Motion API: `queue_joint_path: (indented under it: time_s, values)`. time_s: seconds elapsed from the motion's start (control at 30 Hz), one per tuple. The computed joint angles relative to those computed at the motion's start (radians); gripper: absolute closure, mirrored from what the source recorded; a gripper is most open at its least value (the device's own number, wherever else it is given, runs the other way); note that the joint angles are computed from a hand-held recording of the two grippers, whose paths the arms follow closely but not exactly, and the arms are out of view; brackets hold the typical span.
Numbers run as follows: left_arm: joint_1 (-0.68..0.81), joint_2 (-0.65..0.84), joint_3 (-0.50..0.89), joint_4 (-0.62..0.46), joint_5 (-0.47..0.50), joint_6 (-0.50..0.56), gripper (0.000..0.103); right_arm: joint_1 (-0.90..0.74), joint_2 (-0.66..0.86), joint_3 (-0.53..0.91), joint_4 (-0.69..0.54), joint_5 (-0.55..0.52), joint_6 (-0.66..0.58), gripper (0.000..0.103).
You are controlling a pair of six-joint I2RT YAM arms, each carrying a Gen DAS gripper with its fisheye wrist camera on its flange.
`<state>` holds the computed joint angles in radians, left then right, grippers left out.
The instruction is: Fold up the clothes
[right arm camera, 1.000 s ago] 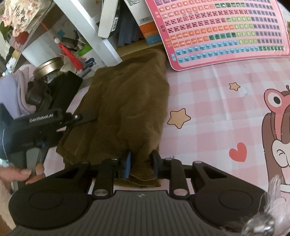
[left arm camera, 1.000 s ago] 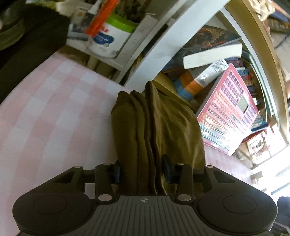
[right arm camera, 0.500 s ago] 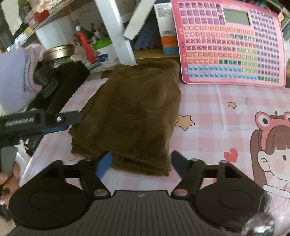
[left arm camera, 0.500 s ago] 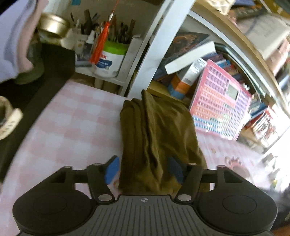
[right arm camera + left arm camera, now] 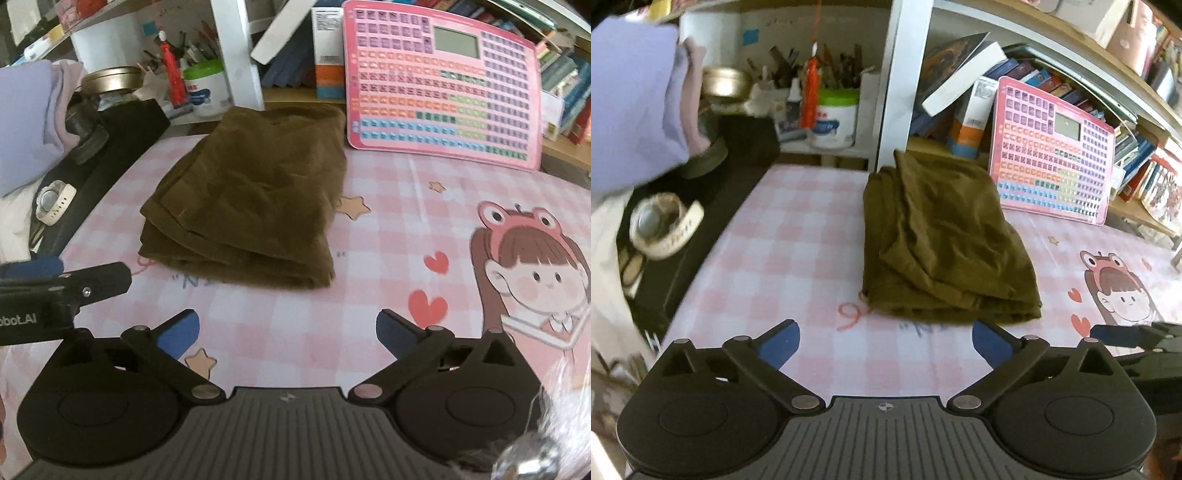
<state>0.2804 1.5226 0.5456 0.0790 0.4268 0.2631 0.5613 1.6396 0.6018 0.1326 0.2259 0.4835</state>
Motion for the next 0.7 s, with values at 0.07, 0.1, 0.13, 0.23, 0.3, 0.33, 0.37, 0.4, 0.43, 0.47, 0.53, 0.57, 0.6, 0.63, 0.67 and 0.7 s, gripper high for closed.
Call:
queue_joint_path:
  time_s: [0.07, 0.1, 0.13, 0.23, 0.3, 0.33, 0.37, 0.4, 0.43, 0.47, 0.53, 0.57, 0.6, 0.63, 0.67, 0.7]
  values:
    - [0.008, -0.001, -0.006, -0.014, 0.008, -0.003, 0.001, 0.010, -0.012, -0.016, -0.003, 0.006, 0.020, 0.000]
    - [0.008, 0.000, -0.009, -0.018, 0.005, 0.000, 0.001, 0.015, -0.014, -0.020, -0.007, 0.008, 0.027, 0.000]
    - [0.008, 0.000, -0.011, -0.022, 0.002, 0.002, 0.001, 0.019, -0.017, -0.024, -0.010, 0.009, 0.034, 0.000]
    - [0.007, -0.004, -0.019, -0.029, -0.006, 0.006, 0.001, 0.032, -0.021, -0.031, -0.019, 0.015, 0.049, 0.000]
    - [0.012, -0.010, -0.022, -0.037, 0.004, 0.007, 0.001, 0.039, -0.024, -0.031, -0.026, 0.017, 0.053, 0.000]
    - [0.015, -0.014, -0.024, -0.041, 0.010, 0.008, 0.001, 0.042, -0.026, -0.031, -0.028, 0.015, 0.054, 0.000]
    - [0.016, -0.017, -0.027, -0.041, 0.014, 0.009, 0.001, 0.044, -0.028, -0.031, -0.029, 0.013, 0.054, 0.000]
    - [0.015, -0.021, -0.029, -0.040, 0.013, 0.010, 0.001, 0.047, -0.029, -0.031, -0.030, 0.012, 0.054, 0.000]
    - [0.014, -0.025, -0.032, -0.039, 0.011, 0.010, 0.001, 0.050, -0.030, -0.030, -0.031, 0.012, 0.054, 0.000]
    - [0.012, -0.028, -0.033, -0.038, 0.009, 0.009, 0.001, 0.052, -0.031, -0.029, -0.032, 0.011, 0.054, 0.000]
    - [0.009, -0.032, -0.035, -0.038, 0.006, 0.007, 0.001, 0.053, -0.032, -0.028, -0.034, 0.009, 0.053, 0.000]
    - [0.008, -0.034, -0.035, -0.039, 0.004, 0.006, 0.001, 0.053, -0.034, -0.028, -0.036, 0.009, 0.052, 0.000]
    - [0.006, -0.036, -0.035, -0.037, 0.001, 0.004, 0.001, 0.053, -0.034, -0.027, -0.037, 0.010, 0.052, 0.000]
    - [0.005, -0.036, -0.035, -0.037, -0.002, 0.003, 0.001, 0.052, -0.034, -0.025, -0.039, 0.011, 0.051, 0.000]
    - [0.005, -0.036, -0.035, -0.036, -0.004, 0.003, 0.001, 0.052, -0.034, -0.024, -0.040, 0.012, 0.050, 0.000]
    - [0.004, -0.037, -0.034, -0.036, -0.007, 0.002, 0.001, 0.052, -0.034, -0.022, -0.041, 0.012, 0.049, 0.000]
